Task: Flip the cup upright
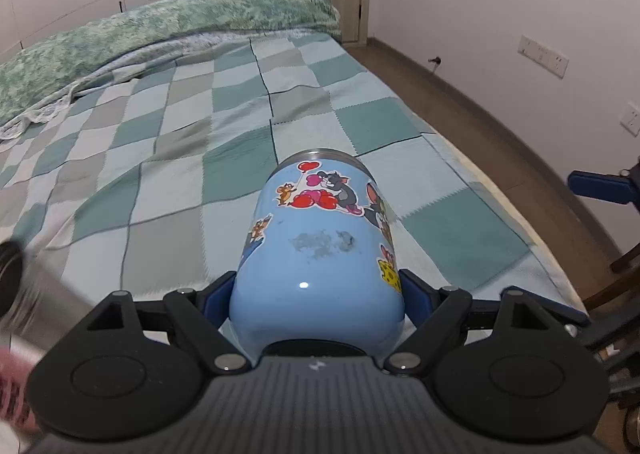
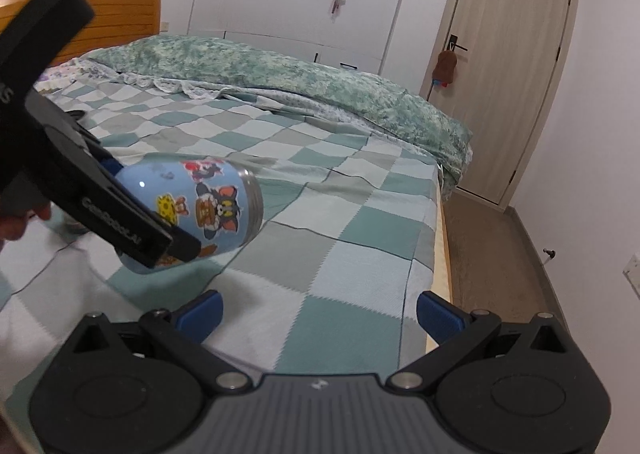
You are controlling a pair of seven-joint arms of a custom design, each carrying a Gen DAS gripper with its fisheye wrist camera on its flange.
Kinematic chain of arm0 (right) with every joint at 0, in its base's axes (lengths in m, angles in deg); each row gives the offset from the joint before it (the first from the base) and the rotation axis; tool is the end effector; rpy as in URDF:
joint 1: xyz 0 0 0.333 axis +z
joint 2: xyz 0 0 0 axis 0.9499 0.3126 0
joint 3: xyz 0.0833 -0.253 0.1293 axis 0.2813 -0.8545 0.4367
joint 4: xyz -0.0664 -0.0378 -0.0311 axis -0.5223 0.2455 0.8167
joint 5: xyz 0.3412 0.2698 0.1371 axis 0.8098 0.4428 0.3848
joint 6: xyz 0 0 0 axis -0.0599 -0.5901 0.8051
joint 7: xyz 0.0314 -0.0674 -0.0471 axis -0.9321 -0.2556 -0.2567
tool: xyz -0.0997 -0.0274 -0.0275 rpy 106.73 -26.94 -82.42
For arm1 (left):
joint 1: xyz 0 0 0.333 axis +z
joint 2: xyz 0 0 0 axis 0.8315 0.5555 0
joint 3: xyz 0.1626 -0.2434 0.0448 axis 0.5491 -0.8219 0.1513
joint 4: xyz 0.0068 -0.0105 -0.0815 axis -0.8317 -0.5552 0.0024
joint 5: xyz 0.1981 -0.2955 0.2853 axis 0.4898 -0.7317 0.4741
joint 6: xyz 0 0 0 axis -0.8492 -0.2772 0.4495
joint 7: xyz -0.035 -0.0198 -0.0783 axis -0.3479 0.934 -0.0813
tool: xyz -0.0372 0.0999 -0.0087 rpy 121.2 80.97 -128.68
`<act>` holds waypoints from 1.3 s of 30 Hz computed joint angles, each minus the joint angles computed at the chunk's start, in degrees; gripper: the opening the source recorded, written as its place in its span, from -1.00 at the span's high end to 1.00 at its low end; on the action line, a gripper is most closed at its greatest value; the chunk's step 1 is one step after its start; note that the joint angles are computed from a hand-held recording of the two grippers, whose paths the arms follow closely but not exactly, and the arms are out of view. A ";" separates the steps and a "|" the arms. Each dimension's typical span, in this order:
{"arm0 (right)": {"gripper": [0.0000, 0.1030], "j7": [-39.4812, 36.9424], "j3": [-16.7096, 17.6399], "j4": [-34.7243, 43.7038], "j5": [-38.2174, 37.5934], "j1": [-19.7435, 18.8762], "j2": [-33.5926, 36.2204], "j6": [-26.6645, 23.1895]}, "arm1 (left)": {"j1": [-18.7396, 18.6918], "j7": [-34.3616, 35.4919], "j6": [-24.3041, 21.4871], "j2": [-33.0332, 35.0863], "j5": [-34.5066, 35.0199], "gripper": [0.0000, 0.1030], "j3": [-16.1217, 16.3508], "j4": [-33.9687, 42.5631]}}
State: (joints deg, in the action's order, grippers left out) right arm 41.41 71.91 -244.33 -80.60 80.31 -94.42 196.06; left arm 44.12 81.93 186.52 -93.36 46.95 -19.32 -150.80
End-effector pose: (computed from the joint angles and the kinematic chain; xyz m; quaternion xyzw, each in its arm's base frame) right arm 0.4452 0.1578 0.4443 -0.7528 0.4615 -0.3368 0.3270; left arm 0.4915 -0.3230 0.4598 -0.5434 0.7603 -0.2868 0.2108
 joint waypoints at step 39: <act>-1.00 11.02 4.96 -15.58 0.63 12.21 -25.24 -15.81 | -4.93 -12.49 10.34 -38.28 -10.11 -1.00 -1.35 -37.44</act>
